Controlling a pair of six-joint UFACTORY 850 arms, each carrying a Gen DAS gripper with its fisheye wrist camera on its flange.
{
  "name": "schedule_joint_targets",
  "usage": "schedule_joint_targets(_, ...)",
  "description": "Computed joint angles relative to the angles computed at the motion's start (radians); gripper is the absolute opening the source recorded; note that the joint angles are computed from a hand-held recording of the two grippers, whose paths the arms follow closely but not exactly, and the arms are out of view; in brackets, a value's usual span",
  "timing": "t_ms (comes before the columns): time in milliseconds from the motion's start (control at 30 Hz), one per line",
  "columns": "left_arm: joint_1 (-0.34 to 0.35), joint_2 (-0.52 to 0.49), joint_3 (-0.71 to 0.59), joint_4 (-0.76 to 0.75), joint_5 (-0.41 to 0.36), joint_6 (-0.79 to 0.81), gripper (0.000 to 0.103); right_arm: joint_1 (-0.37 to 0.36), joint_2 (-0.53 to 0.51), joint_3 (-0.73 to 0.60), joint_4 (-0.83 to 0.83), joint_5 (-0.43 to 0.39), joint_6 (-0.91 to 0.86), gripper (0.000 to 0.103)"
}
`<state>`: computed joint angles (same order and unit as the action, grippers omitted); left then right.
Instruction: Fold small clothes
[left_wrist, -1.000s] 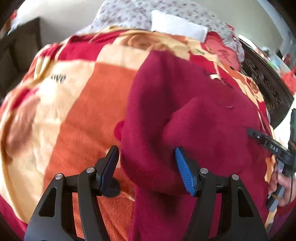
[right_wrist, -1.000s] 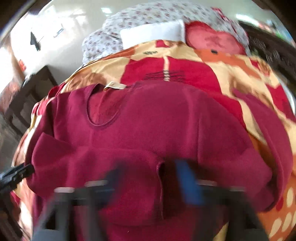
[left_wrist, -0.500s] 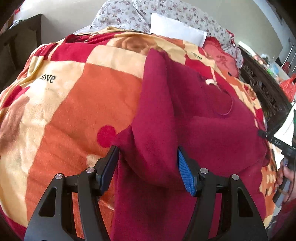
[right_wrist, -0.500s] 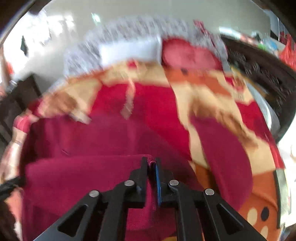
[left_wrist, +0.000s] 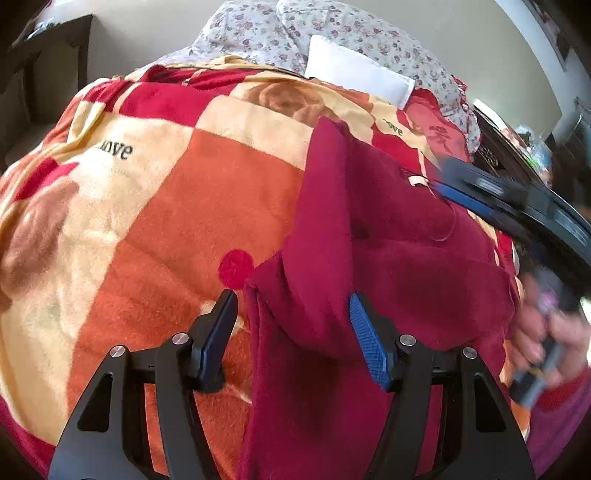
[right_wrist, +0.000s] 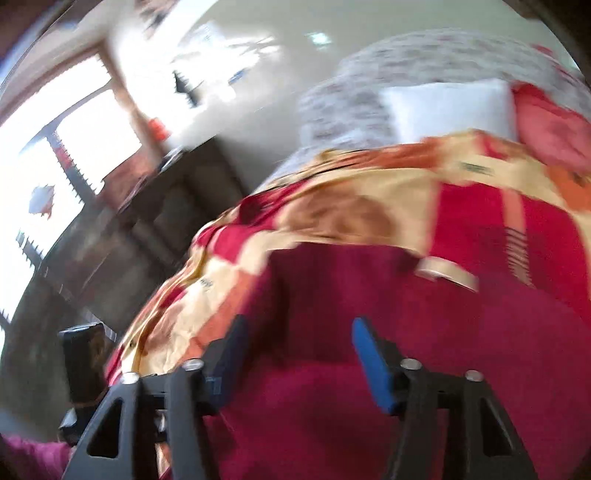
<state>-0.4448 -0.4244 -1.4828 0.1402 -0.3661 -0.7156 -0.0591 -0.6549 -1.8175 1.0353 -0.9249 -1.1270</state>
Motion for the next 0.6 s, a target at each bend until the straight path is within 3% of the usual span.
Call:
schedule_joint_targets(100, 0.002, 0.027, 0.026, 0.099, 0.008, -0.083, 0.063, 0.043, -0.103, -0.132, -0.020, -0.059, 0.061, 0.054)
schedule_joint_targets(233, 0.028, 0.047, 0.058, 0.040, 0.028, -0.057, 0.063, 0.072, -0.253, -0.331, -0.076, -0.159, 0.173, 0.052)
schedule_joint_targets(300, 0.042, 0.050, 0.067, 0.012, 0.036, -0.044, 0.063, 0.091, -0.285, -0.381, -0.141, -0.157, 0.192, 0.015)
schedule_joint_targets(333, 0.048, 0.052, 0.073, 0.013, 0.042, -0.052, 0.063, 0.096, -0.281, -0.380, -0.149, -0.148, 0.183, 0.007)
schedule_joint_targets(467, 0.060, 0.051, 0.078, 0.016, 0.058, -0.075, 0.063, 0.126, -0.264, -0.400, -0.126, -0.082, 0.145, 0.007)
schedule_joint_targets(600, 0.059, 0.040, 0.063, 0.025, 0.055, -0.091, 0.063, 0.166, -0.355, -0.542, -0.265, -0.053, 0.298, 0.007)
